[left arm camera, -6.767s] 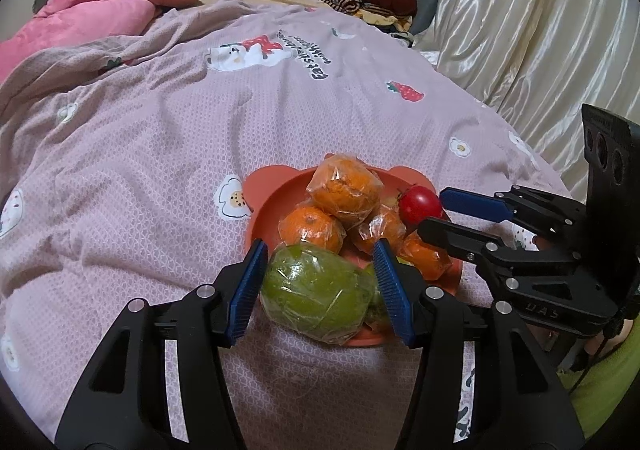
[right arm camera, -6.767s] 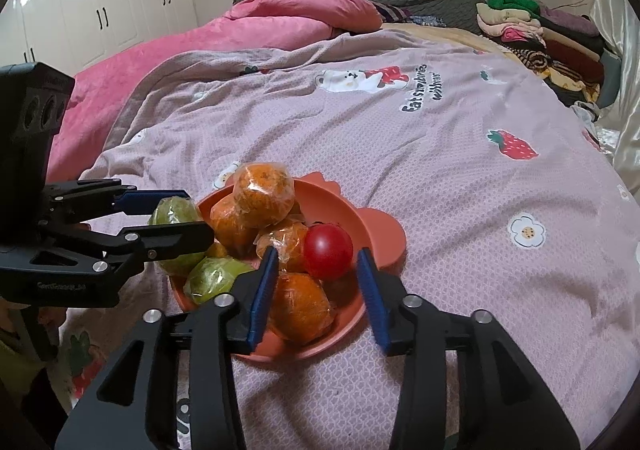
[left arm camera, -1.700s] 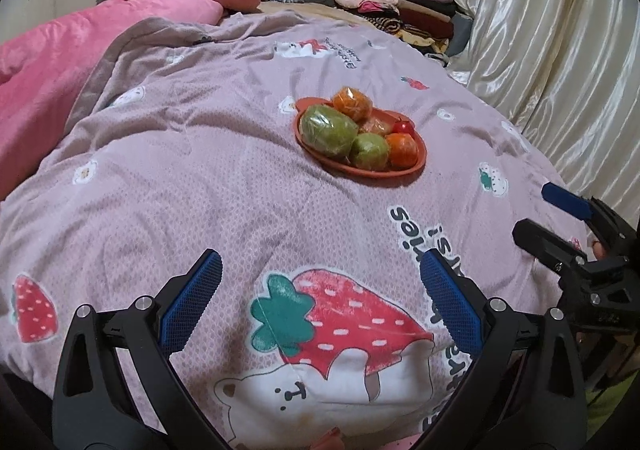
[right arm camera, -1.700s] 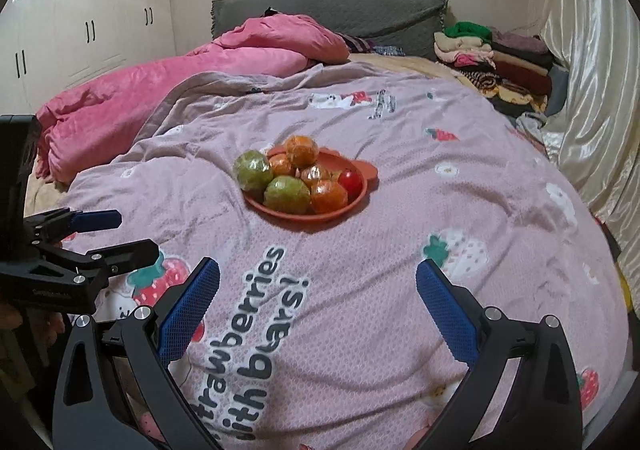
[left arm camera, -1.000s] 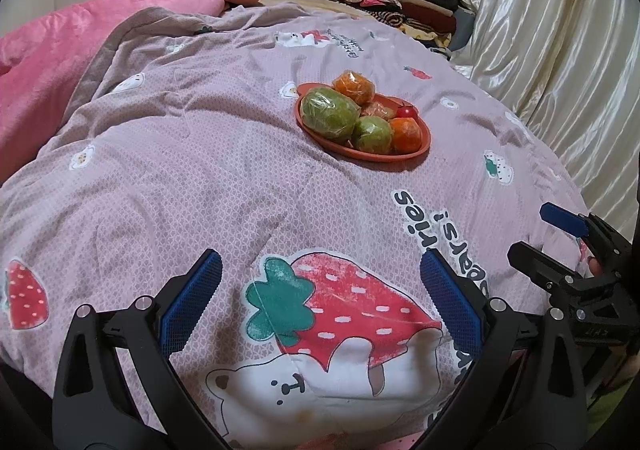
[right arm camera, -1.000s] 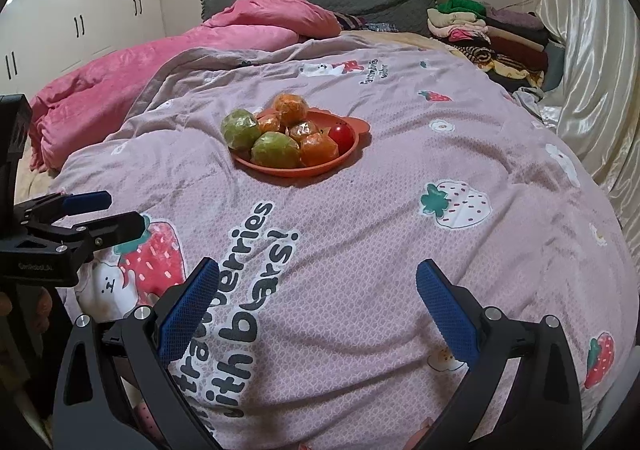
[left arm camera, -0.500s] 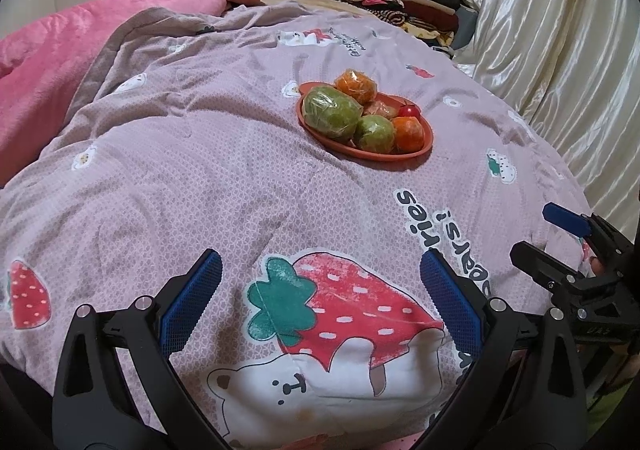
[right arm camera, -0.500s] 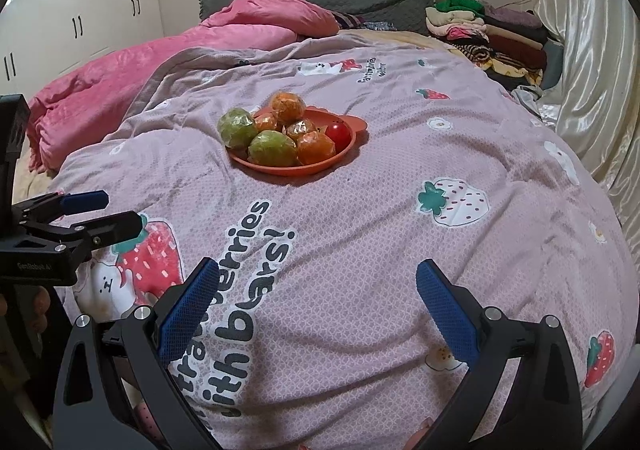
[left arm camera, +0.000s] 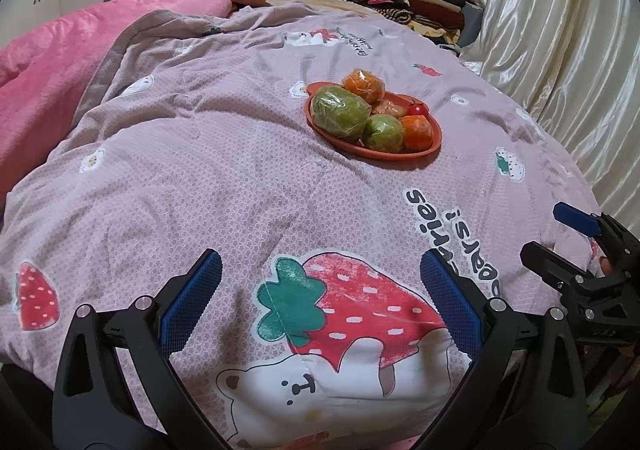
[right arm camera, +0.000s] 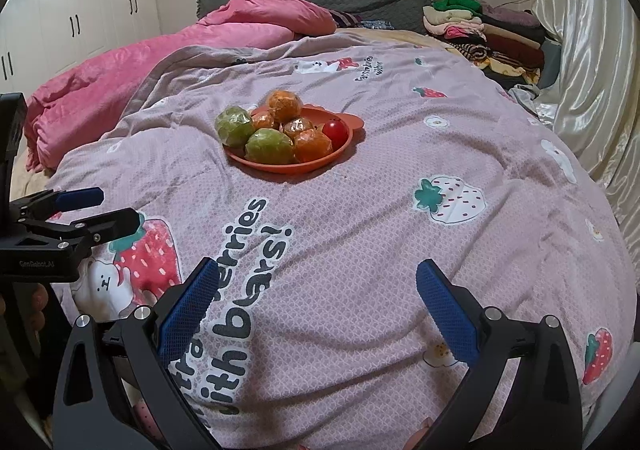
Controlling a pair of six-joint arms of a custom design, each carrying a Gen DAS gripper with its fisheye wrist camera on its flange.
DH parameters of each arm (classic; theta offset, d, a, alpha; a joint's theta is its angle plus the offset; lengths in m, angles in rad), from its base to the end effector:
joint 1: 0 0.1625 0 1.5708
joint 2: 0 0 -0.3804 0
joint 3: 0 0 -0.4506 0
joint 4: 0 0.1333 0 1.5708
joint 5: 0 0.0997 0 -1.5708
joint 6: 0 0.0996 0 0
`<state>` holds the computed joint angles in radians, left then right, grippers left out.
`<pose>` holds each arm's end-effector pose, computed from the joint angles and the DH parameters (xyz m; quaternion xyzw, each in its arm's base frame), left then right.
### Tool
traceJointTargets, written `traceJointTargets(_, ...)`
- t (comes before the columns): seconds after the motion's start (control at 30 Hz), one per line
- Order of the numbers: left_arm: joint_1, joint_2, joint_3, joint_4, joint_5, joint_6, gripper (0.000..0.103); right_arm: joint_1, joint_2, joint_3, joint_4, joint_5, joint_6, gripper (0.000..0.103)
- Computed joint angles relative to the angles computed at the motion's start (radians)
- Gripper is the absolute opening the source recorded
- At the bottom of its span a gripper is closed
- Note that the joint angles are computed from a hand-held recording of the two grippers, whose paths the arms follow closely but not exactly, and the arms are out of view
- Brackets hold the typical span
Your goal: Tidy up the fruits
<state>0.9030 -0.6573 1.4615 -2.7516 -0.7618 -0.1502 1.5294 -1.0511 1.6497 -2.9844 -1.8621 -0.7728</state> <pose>-0.2919 -0.7017 0.0431 0.1599 0.8918 -0.3116 0.2863 0.0757 -0.7027 0.2459 0.2711 -0.8689 0.3073 0.2776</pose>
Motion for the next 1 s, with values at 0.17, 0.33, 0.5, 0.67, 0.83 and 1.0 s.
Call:
traceJointTargets(0.17, -0.001, 0.000, 0.000, 0.001, 0.006, 0.002, 0.093, 0.001, 0.000, 0.001, -0.002, -0.005, 0.001, 0.098)
traceJointTargets(0.33, -0.001, 0.000, 0.000, 0.002, 0.011, 0.003, 0.093, 0.000, 0.000, 0.003, -0.003, -0.004, -0.005, 0.098)
traceJointTargets(0.5, -0.003, 0.001, -0.001, 0.008, 0.017, 0.003, 0.093, 0.000, 0.000, 0.004, -0.006, -0.006, -0.004, 0.098)
traceJointTargets(0.67, -0.003, 0.001, 0.000, 0.006, 0.016, 0.004, 0.093, 0.002, 0.000, 0.003, -0.005, -0.009, -0.004, 0.098)
traceJointTargets(0.83, -0.002, -0.002, 0.003, 0.005, 0.022, 0.005, 0.093, 0.002, 0.000, 0.003, -0.004, -0.010, -0.002, 0.098)
traceJointTargets(1.0, -0.002, -0.001, 0.002, 0.002, 0.021, 0.007, 0.093, 0.002, 0.001, 0.002, -0.004, -0.011, -0.003, 0.098)
